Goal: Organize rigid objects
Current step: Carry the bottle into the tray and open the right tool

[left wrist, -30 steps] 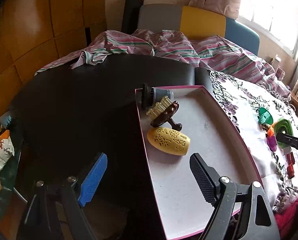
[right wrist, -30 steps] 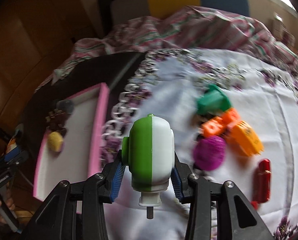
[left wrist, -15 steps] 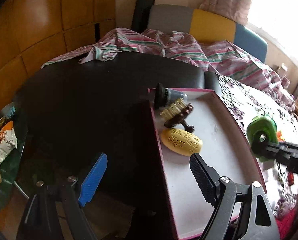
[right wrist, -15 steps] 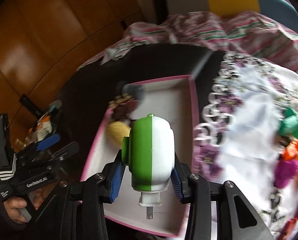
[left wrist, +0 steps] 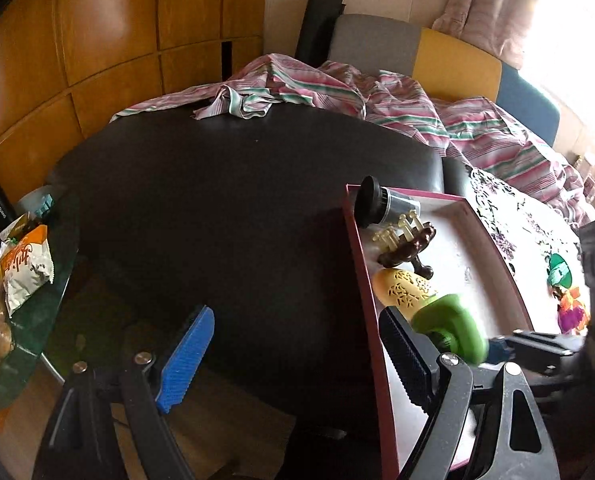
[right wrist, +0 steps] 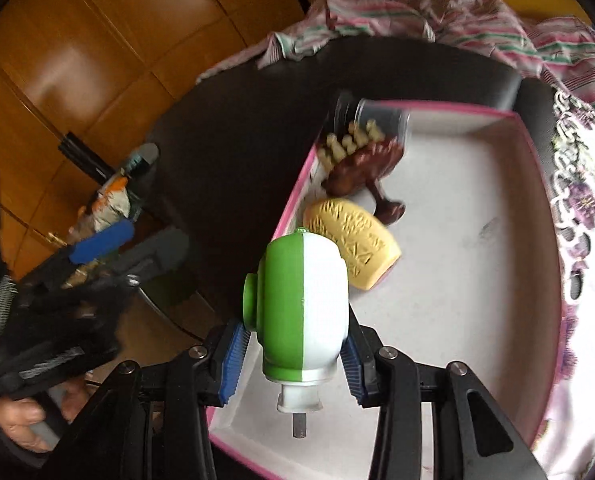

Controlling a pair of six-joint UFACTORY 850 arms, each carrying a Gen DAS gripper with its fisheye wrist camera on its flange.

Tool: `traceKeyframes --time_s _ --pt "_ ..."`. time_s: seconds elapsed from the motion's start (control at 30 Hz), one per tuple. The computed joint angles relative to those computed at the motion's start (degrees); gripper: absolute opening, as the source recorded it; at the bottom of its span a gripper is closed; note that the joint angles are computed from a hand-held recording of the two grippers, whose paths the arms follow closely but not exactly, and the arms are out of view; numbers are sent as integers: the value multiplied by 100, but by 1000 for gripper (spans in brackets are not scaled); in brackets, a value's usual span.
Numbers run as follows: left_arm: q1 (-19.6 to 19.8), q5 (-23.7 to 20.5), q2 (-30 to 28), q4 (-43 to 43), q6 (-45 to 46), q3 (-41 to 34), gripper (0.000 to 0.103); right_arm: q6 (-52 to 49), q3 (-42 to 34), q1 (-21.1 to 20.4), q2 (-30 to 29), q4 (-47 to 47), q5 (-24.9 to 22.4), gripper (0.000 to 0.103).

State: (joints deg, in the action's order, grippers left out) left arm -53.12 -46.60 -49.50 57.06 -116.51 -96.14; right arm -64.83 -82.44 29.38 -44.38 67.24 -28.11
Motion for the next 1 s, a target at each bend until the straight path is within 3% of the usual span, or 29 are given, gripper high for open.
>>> traceKeyframes --time_s 0.13,0.47,1.0 --pt "5 38 -19 -42 74 -11 85 134 -114 10 -153 -6 -116 43" --pt "-23 -71 -12 35 91 -69 85 -345 192 -94 124 471 -10 52" --pt "-269 -752 -359 341 851 -897 88 -2162 1127 -518 1043 2232 971 57"
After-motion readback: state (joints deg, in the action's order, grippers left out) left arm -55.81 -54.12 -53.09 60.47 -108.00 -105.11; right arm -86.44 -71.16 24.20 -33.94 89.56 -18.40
